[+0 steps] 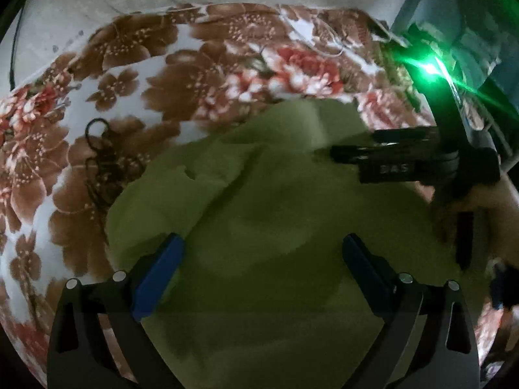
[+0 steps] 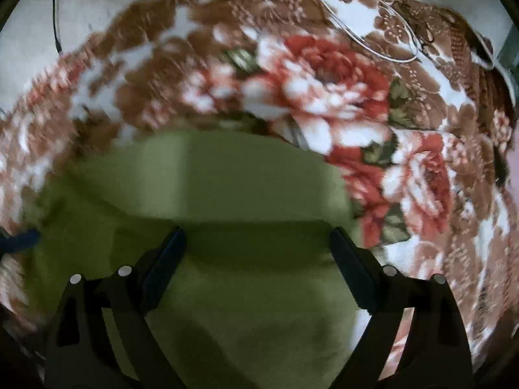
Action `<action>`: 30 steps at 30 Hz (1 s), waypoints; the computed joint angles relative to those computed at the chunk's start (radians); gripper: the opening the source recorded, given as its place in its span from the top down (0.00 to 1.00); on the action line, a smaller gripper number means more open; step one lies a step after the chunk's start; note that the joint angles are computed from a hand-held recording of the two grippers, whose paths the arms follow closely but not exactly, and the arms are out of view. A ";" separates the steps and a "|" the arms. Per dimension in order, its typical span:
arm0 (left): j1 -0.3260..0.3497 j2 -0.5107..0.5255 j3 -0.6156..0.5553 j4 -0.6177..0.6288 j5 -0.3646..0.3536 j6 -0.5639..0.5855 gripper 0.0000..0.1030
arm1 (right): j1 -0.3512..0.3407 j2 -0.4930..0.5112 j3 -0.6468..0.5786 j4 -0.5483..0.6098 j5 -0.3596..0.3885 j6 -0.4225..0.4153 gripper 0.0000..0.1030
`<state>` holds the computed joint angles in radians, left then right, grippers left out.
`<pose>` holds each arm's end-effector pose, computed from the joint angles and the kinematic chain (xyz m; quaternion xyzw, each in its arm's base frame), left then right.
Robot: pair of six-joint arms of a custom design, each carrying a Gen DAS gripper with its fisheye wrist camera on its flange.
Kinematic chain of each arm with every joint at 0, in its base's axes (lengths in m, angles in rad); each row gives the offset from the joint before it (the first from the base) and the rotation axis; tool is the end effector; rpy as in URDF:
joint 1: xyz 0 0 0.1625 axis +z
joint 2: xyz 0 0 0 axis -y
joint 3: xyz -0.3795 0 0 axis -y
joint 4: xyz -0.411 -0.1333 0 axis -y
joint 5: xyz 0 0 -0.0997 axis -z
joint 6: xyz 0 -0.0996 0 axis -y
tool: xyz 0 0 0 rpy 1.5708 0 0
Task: Fold large clothes
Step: 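Open the right tool and press the folded green jacket flat, then close both tools on the folded jacket's end and lift it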
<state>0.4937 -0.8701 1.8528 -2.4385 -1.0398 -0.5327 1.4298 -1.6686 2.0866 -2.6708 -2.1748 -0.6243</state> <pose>-0.4077 -0.4281 0.0139 0.2735 0.9238 -0.1504 0.2216 0.0103 -0.4738 0.3726 0.1187 -0.8974 0.1915 0.3793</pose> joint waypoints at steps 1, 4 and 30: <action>0.002 -0.008 0.013 -0.008 0.001 0.010 0.07 | -0.024 -0.003 -0.008 0.018 0.011 0.007 0.10; -0.006 -0.039 0.036 -0.001 0.016 0.005 0.14 | -0.095 -0.039 -0.048 0.095 0.062 0.058 0.10; -0.131 -0.310 0.231 0.308 -0.049 -0.394 0.05 | -0.387 -0.346 -0.115 0.861 0.540 -0.019 0.05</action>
<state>0.3623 -1.1801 2.0841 -2.1301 -1.0887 -0.9265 1.0430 -2.0149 1.9715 -1.8095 -1.6350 -0.6437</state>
